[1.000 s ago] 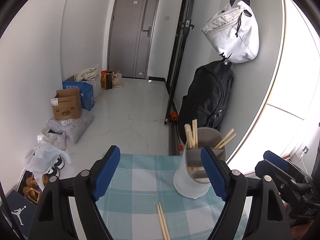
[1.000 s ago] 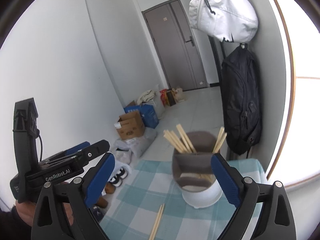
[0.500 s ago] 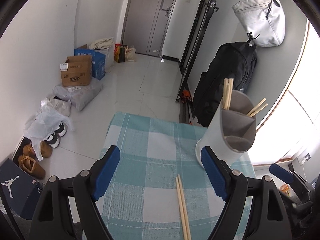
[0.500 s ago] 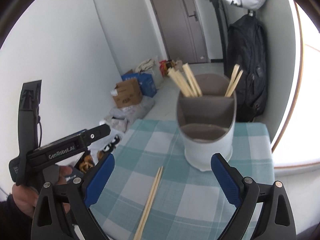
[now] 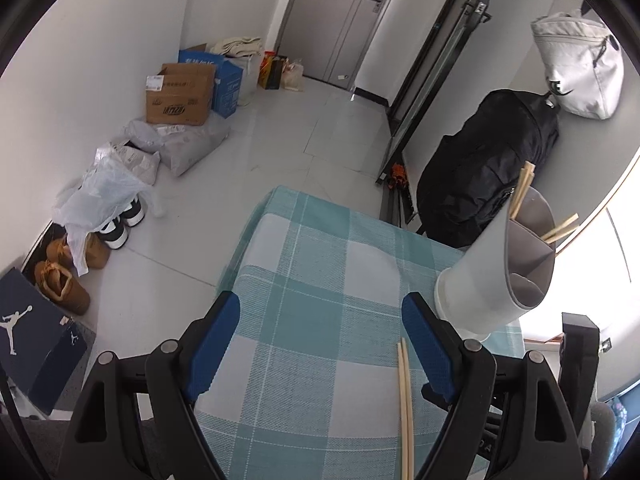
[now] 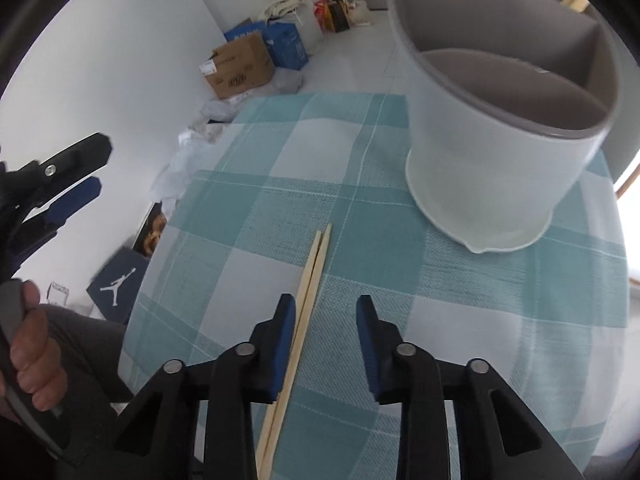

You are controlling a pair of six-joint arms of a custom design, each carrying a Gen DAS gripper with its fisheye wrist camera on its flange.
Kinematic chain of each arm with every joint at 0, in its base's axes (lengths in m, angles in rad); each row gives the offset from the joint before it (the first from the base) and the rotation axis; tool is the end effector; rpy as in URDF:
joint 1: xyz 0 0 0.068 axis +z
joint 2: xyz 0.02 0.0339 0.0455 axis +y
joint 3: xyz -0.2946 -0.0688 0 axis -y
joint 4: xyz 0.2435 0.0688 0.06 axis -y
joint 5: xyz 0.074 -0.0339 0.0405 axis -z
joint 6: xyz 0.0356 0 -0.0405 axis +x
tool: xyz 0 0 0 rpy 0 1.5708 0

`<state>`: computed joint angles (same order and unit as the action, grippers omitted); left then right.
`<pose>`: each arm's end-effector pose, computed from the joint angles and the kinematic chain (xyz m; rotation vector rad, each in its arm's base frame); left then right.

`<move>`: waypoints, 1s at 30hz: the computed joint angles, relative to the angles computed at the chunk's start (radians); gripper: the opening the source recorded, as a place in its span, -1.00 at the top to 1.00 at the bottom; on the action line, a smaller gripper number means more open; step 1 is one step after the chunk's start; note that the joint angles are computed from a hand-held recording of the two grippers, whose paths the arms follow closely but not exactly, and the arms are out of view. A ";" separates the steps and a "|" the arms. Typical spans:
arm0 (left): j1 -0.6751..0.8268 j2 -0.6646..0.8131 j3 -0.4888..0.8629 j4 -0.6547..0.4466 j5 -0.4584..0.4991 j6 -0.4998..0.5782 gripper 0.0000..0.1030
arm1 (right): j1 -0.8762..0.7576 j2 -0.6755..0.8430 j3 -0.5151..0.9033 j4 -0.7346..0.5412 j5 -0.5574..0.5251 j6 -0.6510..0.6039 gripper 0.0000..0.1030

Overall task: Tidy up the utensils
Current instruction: 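Lower the right tool onto the chopsticks and grasp one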

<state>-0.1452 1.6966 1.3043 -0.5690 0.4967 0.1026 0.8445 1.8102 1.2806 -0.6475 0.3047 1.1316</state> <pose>0.3589 -0.0696 0.2818 0.5012 2.4287 -0.6433 0.2548 0.2708 0.2288 0.4622 2.6268 0.2187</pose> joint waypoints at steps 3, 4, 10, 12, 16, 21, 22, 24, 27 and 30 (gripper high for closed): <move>0.007 0.008 0.006 -0.004 -0.012 0.008 -0.55 | -0.015 0.049 0.059 -0.044 -0.020 -0.021 0.44; 0.010 0.012 0.008 -0.007 -0.014 0.010 -0.55 | -0.019 0.066 0.083 -0.074 -0.019 -0.025 0.44; 0.021 0.031 0.027 -0.040 -0.003 0.004 -0.55 | -0.020 0.153 0.217 -0.278 0.006 -0.013 0.66; 0.023 0.035 0.033 -0.048 0.001 0.004 -0.55 | -0.024 0.164 0.237 -0.292 -0.006 -0.010 0.63; 0.026 0.042 0.046 -0.061 0.007 0.003 -0.55 | -0.022 0.150 0.229 -0.267 -0.003 -0.006 0.63; 0.036 0.049 0.054 -0.073 0.017 0.000 -0.55 | -0.023 0.176 0.262 -0.306 -0.006 -0.025 0.64; 0.036 0.048 0.054 -0.073 0.015 -0.001 -0.55 | -0.031 0.181 0.269 -0.311 -0.008 -0.028 0.62; 0.040 0.050 0.057 -0.080 0.024 -0.006 -0.55 | -0.040 0.189 0.284 -0.344 -0.009 -0.021 0.70; 0.051 0.061 0.075 -0.106 0.052 -0.013 -0.55 | -0.048 0.195 0.298 -0.355 -0.017 -0.026 0.63; 0.051 0.058 0.072 -0.098 0.042 -0.014 -0.55 | -0.059 0.214 0.324 -0.364 -0.010 -0.046 0.62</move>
